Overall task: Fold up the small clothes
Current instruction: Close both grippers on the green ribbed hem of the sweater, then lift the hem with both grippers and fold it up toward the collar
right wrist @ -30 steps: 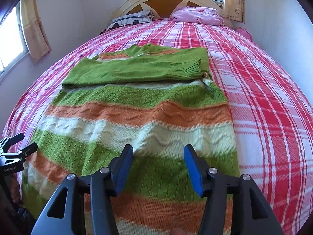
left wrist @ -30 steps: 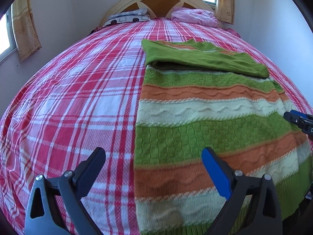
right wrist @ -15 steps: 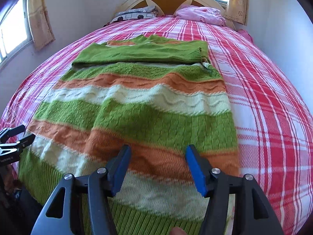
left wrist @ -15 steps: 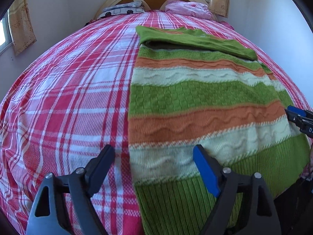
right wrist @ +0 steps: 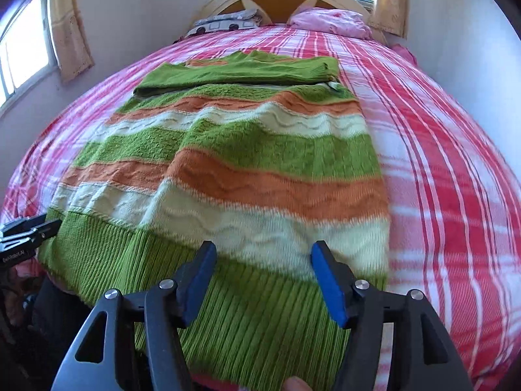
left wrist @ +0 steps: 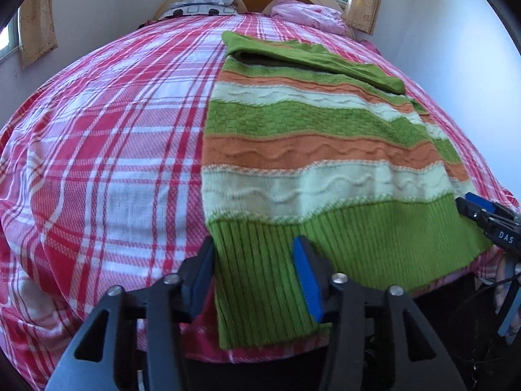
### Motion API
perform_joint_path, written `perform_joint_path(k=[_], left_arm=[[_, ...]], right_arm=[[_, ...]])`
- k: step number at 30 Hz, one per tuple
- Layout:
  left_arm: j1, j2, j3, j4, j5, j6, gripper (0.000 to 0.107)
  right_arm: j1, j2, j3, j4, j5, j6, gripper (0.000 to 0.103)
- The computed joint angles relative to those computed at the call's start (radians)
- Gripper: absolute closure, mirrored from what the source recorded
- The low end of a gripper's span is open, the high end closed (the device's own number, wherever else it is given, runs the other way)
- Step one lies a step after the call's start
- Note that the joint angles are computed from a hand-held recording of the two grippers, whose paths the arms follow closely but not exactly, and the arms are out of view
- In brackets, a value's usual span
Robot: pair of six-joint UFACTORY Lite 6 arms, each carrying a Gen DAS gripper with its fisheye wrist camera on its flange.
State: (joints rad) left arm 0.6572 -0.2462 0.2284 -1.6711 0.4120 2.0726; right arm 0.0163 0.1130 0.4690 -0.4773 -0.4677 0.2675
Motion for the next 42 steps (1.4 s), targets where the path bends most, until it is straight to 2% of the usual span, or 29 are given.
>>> perform_joint_path(k=[3, 5, 9, 12, 14, 18, 24, 27, 29, 34, 36, 38, 42], left_arm=[[0.043, -0.004, 0.004, 0.097, 0.038, -0.077, 0.073], [0.092, -0.008, 0.001, 0.161, 0.076, -0.113, 0.084], [0.121, -0.003, 0.004, 0.192, 0.096, -0.14, 0.086], [0.111, -0.015, -0.005, 0.185, 0.099, -0.131, 0.092], [0.113, -0.037, -0.018, 0.183, 0.106, -0.12, 0.1], [0.143, -0.067, -0.026, 0.195, 0.162, -0.104, 0.1], [0.127, 0.029, 0.011, 0.141, 0.131, -0.069, 0.1], [0.116, 0.032, 0.01, 0.132, 0.114, -0.07, 0.097], [0.107, 0.034, 0.008, 0.131, 0.102, -0.072, 0.09], [0.111, 0.045, 0.011, 0.137, 0.115, -0.069, 0.091], [0.117, 0.045, 0.013, 0.156, 0.127, -0.078, 0.093], [0.121, 0.042, 0.014, 0.172, 0.138, -0.091, 0.095], [0.115, 0.032, 0.009, 0.172, 0.137, -0.094, 0.096]], right_arm=[[0.001, -0.027, -0.024, 0.002, 0.009, 0.0, 0.041], [-0.014, -0.042, -0.036, -0.044, 0.009, 0.041, 0.041], [-0.047, -0.082, -0.075, -0.094, 0.0, 0.069, 0.041], [-0.075, -0.126, -0.098, -0.169, 0.007, 0.137, 0.041], [-0.103, -0.154, -0.112, -0.215, 0.011, 0.175, 0.041], [-0.191, -0.204, -0.144, -0.282, 0.008, 0.216, 0.041], [-0.346, -0.188, -0.165, -0.426, -0.041, 0.275, 0.041], [-0.377, -0.222, -0.191, -0.498, -0.043, 0.318, 0.041], [-0.4, -0.239, -0.206, -0.567, -0.056, 0.37, 0.041], [-0.438, -0.268, -0.225, -0.742, -0.09, 0.508, 0.041], [-0.413, -0.286, -0.241, -0.692, -0.067, 0.472, 0.05], [-0.409, -0.282, -0.24, -0.687, -0.064, 0.465, 0.065], [-0.419, -0.275, -0.245, -0.683, -0.081, 0.442, 0.072]])
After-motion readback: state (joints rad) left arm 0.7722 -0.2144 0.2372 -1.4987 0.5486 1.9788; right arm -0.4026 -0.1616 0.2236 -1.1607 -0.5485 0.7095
